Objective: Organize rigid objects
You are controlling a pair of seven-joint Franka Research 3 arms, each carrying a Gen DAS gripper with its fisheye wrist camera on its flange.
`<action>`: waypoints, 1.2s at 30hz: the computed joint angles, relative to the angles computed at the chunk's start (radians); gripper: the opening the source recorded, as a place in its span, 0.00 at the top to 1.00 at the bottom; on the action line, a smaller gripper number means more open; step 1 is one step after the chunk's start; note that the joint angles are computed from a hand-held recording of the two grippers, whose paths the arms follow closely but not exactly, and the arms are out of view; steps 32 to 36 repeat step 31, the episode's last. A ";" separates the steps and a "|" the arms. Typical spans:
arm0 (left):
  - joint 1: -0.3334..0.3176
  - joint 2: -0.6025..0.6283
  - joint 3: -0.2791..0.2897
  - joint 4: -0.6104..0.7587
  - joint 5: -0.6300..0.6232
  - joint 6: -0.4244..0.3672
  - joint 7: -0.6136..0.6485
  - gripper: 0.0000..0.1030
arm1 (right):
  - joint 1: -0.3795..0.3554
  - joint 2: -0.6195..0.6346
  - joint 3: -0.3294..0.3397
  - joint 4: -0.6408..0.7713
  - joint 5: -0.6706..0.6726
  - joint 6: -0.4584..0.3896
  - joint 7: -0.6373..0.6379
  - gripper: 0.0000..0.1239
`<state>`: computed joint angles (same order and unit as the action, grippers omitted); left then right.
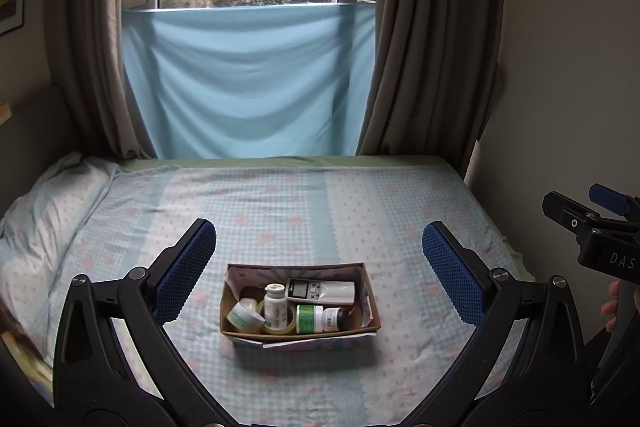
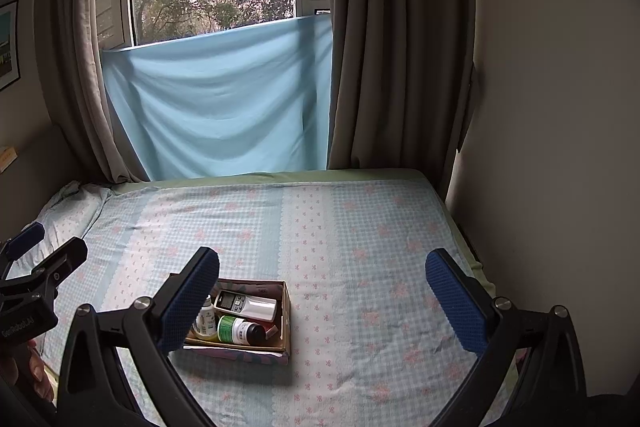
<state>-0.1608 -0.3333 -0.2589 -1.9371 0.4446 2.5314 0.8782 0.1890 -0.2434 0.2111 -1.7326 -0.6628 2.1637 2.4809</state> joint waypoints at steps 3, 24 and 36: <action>0.001 0.002 0.000 0.001 0.004 0.003 -0.001 0.00 | 0.000 0.001 0.001 0.001 -0.004 -0.001 0.002 0.17; 0.033 0.010 -0.029 0.016 0.116 0.006 -0.085 0.00 | 0.014 0.024 -0.004 0.031 -0.027 -0.025 0.016 0.17; 0.029 -0.003 -0.013 -0.007 0.115 0.049 -0.095 0.00 | 0.018 0.026 -0.006 0.032 -0.028 -0.027 0.017 0.17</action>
